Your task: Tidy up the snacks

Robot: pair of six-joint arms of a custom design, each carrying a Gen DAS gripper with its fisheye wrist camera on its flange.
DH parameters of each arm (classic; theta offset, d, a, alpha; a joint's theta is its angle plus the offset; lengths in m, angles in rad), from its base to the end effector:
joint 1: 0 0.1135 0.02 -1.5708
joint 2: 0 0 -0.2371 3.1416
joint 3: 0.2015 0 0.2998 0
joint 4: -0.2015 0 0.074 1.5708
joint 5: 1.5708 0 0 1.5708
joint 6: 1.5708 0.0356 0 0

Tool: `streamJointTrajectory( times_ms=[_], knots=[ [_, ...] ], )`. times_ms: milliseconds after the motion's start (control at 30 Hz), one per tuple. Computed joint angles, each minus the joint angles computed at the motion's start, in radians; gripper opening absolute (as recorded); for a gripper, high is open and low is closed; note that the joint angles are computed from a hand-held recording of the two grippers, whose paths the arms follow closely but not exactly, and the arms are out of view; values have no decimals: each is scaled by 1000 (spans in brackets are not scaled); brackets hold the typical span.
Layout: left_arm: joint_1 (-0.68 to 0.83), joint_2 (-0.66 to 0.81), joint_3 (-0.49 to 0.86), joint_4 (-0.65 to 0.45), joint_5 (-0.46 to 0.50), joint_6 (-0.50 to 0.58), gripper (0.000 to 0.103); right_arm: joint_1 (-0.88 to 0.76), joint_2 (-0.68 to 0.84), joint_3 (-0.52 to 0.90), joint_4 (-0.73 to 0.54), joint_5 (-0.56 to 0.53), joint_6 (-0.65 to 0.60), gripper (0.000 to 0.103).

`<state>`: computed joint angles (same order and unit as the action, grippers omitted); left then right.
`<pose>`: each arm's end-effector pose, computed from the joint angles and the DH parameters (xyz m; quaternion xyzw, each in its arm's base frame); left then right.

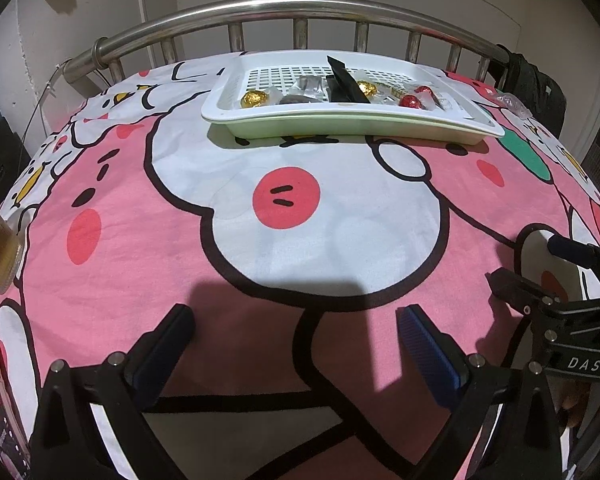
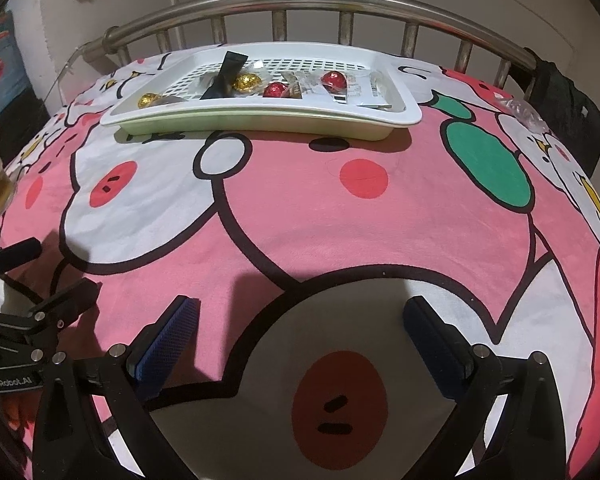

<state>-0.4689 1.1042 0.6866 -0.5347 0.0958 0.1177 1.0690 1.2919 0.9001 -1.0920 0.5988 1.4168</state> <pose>0.2390 -0.1249 0.1718 0.2890 0.9066 -0.0980 0.2914 0.1417 0.2166 0.1817 0.1778 0.9380 -0.0556 0.2924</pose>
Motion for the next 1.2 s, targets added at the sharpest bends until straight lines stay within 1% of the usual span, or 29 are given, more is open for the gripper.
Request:
streamJointTrajectory(
  times_ms=[1200],
  knots=[
    [8,-23,-15,-9,3,8,103,20,11,8,9,0,-8,103]
  ],
)
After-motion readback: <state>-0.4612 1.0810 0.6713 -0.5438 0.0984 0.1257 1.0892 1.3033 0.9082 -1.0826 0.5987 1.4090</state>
